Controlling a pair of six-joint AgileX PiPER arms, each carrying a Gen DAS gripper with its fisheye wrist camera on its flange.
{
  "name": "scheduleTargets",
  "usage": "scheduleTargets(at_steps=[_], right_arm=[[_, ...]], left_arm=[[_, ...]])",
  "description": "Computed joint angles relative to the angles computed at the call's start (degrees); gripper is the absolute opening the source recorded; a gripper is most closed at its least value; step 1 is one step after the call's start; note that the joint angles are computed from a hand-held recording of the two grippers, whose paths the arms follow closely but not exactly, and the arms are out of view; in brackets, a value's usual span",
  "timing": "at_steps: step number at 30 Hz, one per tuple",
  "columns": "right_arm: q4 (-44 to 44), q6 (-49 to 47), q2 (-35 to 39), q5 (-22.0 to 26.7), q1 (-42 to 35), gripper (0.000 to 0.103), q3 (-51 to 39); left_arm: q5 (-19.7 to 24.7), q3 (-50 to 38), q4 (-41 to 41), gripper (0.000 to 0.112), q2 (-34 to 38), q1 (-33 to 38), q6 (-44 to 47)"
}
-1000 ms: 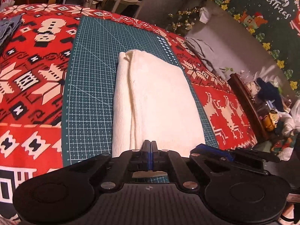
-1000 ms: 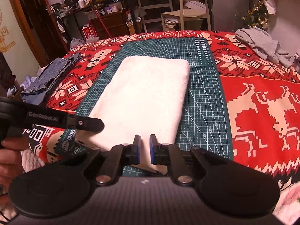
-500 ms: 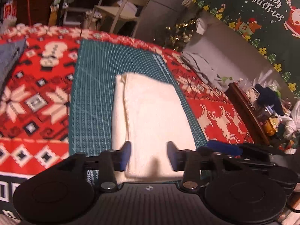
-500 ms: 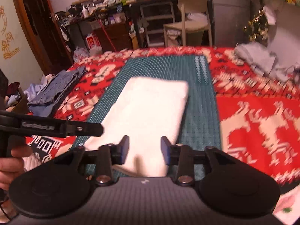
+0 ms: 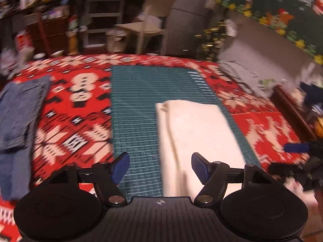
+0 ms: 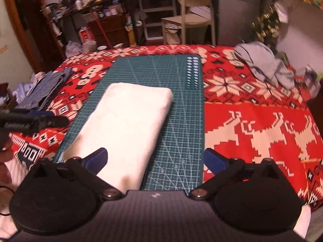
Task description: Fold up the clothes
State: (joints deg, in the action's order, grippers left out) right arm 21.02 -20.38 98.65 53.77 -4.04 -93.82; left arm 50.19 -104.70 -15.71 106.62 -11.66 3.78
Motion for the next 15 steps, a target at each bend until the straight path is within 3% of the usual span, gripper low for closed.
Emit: scheduleTargets(at_steps=[4, 8, 13, 15], right_arm=[[-2.77, 3.83, 2.03, -0.42, 0.16, 0.102, -1.74], [0.78, 0.07, 1.55, -6.32, -1.24, 0.102, 2.44], [3.99, -1.48, 0.82, -12.99, -1.91, 0.102, 6.88], [4.75, -3.89, 0.44, -16.72, -1.48, 0.102, 8.85]], left_arm=[[-1.65, 0.95, -0.28, 0.07, 0.11, -0.37, -3.64], [-5.91, 4.27, -5.53, 0.077, -1.07, 0.63, 0.24], [-5.59, 1.69, 2.55, 0.08, -0.09, -2.15, -3.02], [-7.64, 1.57, 4.8, 0.08, 0.07, -3.44, -3.52]])
